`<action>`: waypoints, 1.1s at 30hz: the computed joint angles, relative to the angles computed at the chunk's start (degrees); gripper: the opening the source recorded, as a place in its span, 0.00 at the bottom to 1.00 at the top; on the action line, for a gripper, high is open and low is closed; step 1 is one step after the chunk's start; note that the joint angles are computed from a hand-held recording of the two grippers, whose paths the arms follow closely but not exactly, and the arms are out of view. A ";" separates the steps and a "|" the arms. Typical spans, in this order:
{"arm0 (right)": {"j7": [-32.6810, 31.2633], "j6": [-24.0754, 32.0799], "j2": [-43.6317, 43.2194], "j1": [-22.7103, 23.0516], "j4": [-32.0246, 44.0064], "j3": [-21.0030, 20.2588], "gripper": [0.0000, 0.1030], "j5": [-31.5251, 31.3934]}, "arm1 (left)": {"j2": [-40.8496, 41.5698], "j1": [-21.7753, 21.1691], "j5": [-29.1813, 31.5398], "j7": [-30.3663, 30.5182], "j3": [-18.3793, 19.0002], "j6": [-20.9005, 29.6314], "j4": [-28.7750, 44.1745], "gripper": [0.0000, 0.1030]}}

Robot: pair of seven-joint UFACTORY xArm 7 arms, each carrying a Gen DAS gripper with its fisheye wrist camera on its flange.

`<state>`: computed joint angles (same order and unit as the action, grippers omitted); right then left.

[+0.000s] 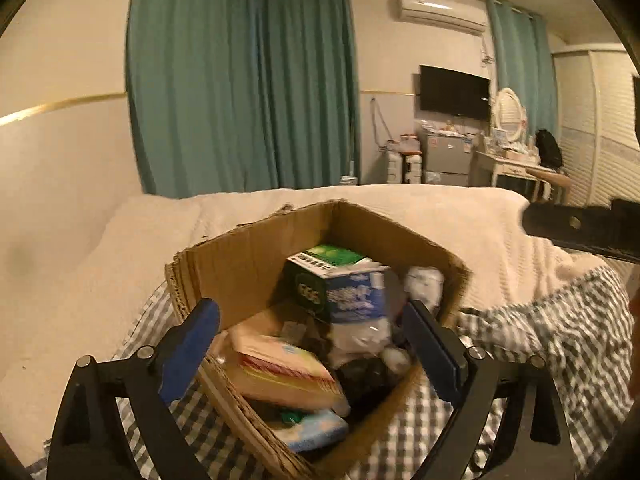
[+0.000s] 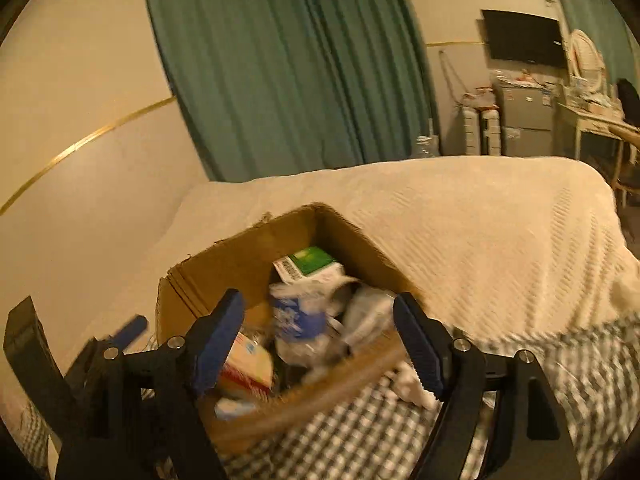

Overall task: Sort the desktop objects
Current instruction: 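Open both tools to drop the medicine box and tub into the box, then grasp the black hair tie with the left tool while the right tool grasps the white figurine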

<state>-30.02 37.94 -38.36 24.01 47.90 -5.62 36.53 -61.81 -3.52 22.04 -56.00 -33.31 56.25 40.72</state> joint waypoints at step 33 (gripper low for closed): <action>-4.09 7.90 -15.01 -19.99 -20.27 -7.57 0.75 -14.24 | 32.44 -23.39 -5.43 -18.44 1.57 -12.46 -1.42 0.05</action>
<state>-34.11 45.84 -53.37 4.03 27.62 -13.20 22.29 -29.37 -26.91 16.62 -74.44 -31.74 43.79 39.31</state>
